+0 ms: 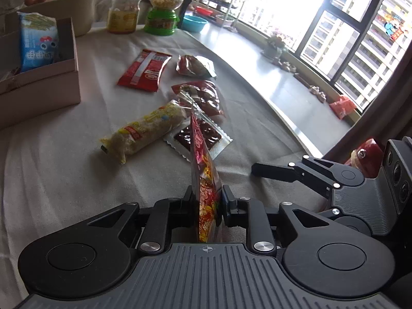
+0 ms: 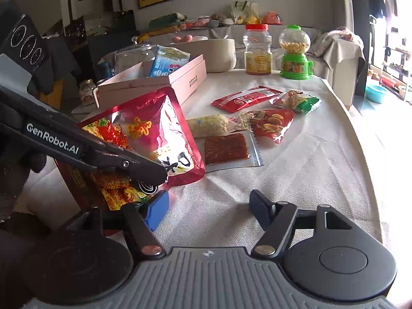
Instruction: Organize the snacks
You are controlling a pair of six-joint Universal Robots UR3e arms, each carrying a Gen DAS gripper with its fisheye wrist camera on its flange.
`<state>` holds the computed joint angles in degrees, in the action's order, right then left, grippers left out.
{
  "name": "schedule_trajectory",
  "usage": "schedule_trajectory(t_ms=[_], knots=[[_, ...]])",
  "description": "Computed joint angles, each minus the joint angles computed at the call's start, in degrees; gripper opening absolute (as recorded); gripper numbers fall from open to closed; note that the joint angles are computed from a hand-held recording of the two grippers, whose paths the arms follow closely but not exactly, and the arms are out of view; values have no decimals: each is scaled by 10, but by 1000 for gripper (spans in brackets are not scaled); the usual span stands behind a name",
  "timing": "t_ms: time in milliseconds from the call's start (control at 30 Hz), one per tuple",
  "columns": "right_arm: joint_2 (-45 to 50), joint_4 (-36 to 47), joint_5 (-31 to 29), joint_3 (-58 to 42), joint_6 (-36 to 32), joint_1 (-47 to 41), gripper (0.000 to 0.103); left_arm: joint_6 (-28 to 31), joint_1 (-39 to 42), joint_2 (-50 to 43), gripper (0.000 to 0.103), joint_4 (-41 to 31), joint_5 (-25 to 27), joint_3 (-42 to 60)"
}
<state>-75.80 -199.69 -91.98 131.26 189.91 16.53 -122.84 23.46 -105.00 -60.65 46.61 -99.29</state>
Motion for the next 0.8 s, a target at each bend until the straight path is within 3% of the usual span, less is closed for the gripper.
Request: schedule_trajectory(t_ms=[200,400,567,733,800], knots=[[10,19,-12,-19,-19,16,85,13,37,-8,24,-38,-27,4],[10,29,-2,-21,-21,20,102,-56,117,-5,24,90,-59,-46],[10,105,-40,-66,-22,46,103,-156,158,-43,24,235,-66,-67],[9,130,-30,-81,-35,41,103,-181,168,-99,29,261,-93,-51],[5,156,-33,-99,-21,38,97,-171,170,-115,31,265,-105,-45]])
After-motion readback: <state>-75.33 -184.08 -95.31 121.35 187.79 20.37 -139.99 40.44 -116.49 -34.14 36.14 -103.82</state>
